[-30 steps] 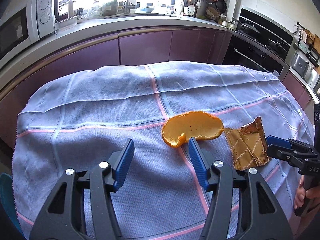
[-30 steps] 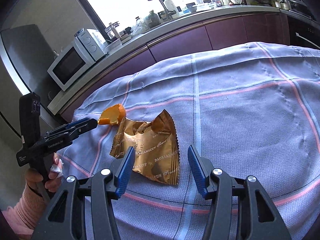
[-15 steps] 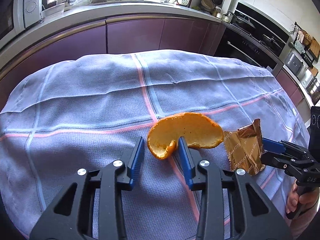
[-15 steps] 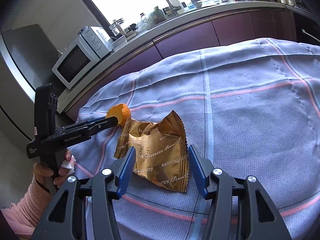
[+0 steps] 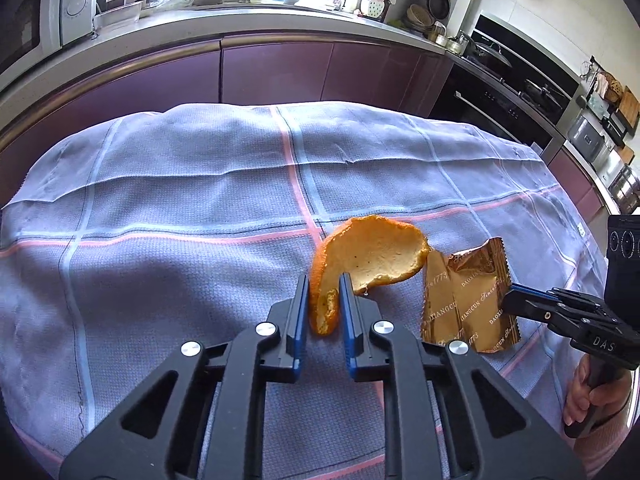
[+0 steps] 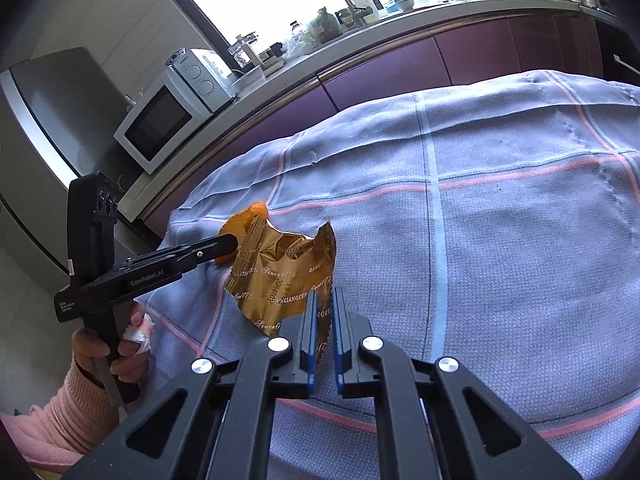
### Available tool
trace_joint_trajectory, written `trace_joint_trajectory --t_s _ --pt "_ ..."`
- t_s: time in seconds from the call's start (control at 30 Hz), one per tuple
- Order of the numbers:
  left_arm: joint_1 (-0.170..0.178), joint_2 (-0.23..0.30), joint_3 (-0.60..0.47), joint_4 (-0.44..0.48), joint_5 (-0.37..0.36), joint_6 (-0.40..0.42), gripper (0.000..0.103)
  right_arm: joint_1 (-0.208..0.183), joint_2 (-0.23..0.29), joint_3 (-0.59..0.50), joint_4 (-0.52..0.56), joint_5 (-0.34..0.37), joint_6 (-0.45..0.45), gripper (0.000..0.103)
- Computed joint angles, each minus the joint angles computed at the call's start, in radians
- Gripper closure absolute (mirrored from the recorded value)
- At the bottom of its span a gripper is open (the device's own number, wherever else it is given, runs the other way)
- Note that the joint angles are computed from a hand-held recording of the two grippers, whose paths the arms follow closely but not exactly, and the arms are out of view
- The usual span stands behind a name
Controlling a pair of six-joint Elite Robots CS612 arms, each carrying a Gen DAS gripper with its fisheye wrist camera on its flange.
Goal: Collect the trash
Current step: 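Grasp the orange peel with the left gripper while the right gripper grasps the gold bag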
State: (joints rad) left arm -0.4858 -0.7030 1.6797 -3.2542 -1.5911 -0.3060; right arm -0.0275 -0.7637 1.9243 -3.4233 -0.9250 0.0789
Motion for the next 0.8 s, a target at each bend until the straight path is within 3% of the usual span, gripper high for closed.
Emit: trace_joint_trajectory --t_s 0.1,0.17,0.33,0.4,0.47,0.6,0.7,0.8 --pt "0.004 -0.01 0.022 -0.018 -0.005 -0.004 0.088 -0.002 0.0 -0.001 0.011 0.023 0.008 0.093" --pt "0.006 -0.013 0.031 -0.024 -0.011 -0.007 0.088 -0.002 0.004 -0.01 0.026 0.04 0.014 0.072" --pt "0.007 -0.014 0.039 -0.027 -0.003 -0.009 0.088 0.011 0.004 -0.03 0.075 0.036 -0.014 0.072" --pt "0.007 -0.014 0.042 -0.031 -0.001 -0.006 0.088 0.018 0.002 -0.034 0.094 0.022 -0.032 0.075" --pt "0.006 -0.016 0.045 -0.033 0.001 -0.003 0.088 0.021 0.0 -0.034 0.106 0.029 -0.045 0.085" --pt "0.008 -0.019 0.054 -0.041 0.004 -0.005 0.088 0.021 0.001 -0.028 0.08 0.032 -0.034 0.085" --pt "0.009 -0.023 0.064 -0.05 0.013 -0.005 0.088 0.016 0.003 -0.028 0.065 0.024 -0.014 0.078" --pt "0.01 -0.027 0.071 -0.056 0.019 -0.007 0.088 0.015 0.005 -0.036 0.07 0.011 -0.007 0.065"
